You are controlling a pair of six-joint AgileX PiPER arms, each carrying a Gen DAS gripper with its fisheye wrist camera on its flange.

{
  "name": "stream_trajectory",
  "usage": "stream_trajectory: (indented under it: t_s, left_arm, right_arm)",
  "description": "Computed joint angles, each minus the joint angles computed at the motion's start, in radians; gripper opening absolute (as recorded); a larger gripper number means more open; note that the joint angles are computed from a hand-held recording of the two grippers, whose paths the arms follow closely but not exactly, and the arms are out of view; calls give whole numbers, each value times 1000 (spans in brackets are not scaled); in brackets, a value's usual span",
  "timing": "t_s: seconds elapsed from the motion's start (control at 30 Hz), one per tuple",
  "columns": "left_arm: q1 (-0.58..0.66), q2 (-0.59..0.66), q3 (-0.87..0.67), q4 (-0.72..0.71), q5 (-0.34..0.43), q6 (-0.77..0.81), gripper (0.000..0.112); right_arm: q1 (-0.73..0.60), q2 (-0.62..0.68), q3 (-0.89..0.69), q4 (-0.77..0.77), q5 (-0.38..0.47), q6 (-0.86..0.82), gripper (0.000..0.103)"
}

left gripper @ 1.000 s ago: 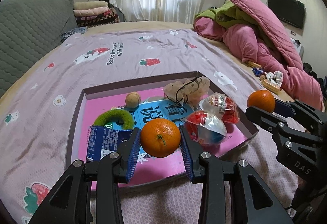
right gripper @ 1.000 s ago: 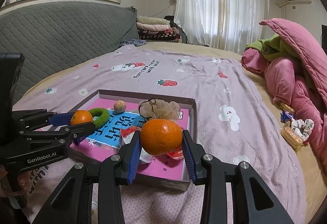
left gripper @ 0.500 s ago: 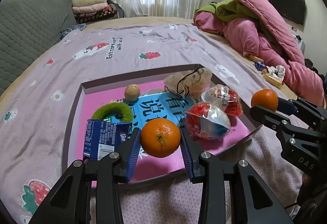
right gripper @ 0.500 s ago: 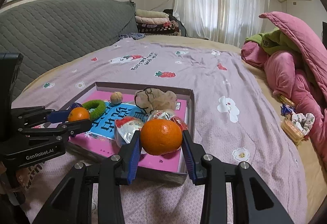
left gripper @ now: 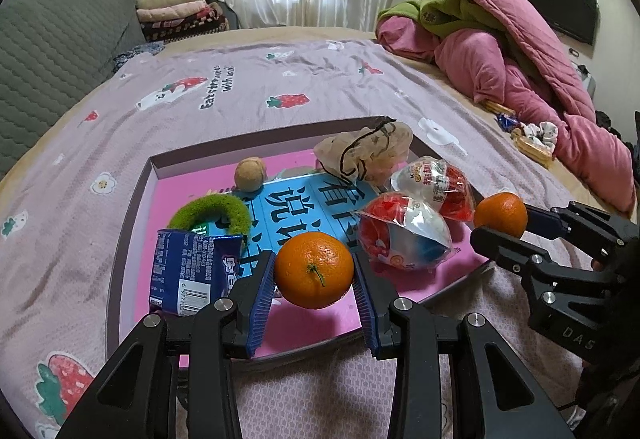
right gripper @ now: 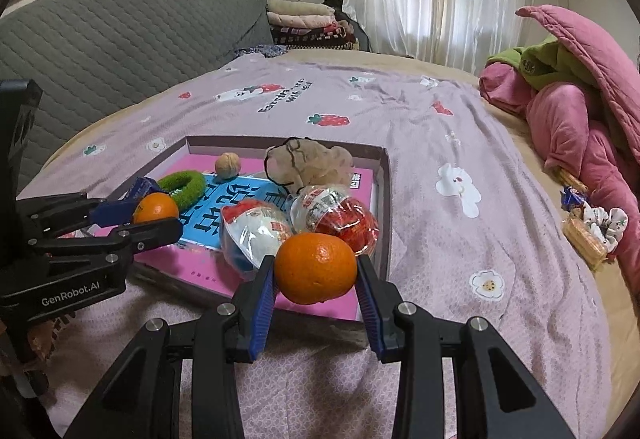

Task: Organize objects
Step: 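Lower the oranges into the tray beside the eggs with both tools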

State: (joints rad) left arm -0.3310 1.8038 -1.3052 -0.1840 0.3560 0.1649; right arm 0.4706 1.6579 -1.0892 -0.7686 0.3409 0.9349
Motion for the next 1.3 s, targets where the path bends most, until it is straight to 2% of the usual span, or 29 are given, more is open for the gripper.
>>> stream_trajectory:
  t_s: [0.67,1.3]
  left_arm:
    - [-8,63,-55,36,10,-30,39]
    - [-1,127,-112,65,27,-65,39]
  right_arm:
    - [-21,82,-67,140,3,-143,39]
    - [-36,152,-136,157,6,-150,39]
